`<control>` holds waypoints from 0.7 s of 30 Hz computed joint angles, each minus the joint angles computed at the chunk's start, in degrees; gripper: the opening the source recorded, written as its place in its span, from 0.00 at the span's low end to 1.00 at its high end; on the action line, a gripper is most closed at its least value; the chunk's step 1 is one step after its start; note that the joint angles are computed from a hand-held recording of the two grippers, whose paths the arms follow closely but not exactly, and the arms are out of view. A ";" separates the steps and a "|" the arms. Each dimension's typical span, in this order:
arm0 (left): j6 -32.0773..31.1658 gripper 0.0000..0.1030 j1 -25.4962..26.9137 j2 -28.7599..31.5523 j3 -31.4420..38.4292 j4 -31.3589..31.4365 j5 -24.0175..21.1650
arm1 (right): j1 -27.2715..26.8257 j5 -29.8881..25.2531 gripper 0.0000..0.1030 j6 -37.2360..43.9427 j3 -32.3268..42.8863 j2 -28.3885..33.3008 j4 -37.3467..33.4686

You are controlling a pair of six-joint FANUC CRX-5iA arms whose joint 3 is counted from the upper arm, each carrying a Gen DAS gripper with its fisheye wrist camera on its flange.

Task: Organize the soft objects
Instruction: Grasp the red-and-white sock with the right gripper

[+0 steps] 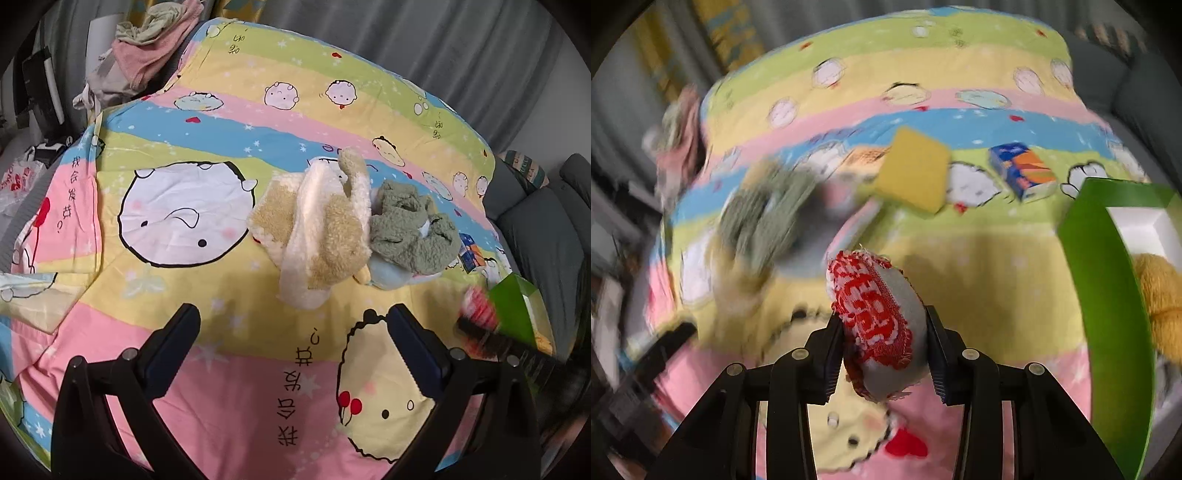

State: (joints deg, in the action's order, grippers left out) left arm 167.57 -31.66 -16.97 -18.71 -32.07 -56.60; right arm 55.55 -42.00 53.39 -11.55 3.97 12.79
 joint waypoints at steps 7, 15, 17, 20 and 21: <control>0.04 0.98 -0.06 -0.44 -0.43 0.93 -0.12 | 5.58 -2.49 0.55 -0.45 -3.60 0.48 5.86; -1.70 0.96 2.31 -2.77 -3.57 5.21 5.95 | 0.01 3.51 0.79 7.71 -3.61 -6.86 -9.15; -4.45 0.92 3.53 -3.25 -5.12 8.31 9.95 | -1.69 4.29 0.79 9.47 -3.20 -7.66 -12.72; -11.96 0.72 5.43 -2.71 -7.42 15.74 16.12 | -5.47 2.88 0.76 14.59 -0.20 -6.51 -21.58; -16.48 0.62 6.43 -2.04 -8.78 20.36 19.12 | -6.66 1.85 0.67 16.29 0.98 -5.75 -24.75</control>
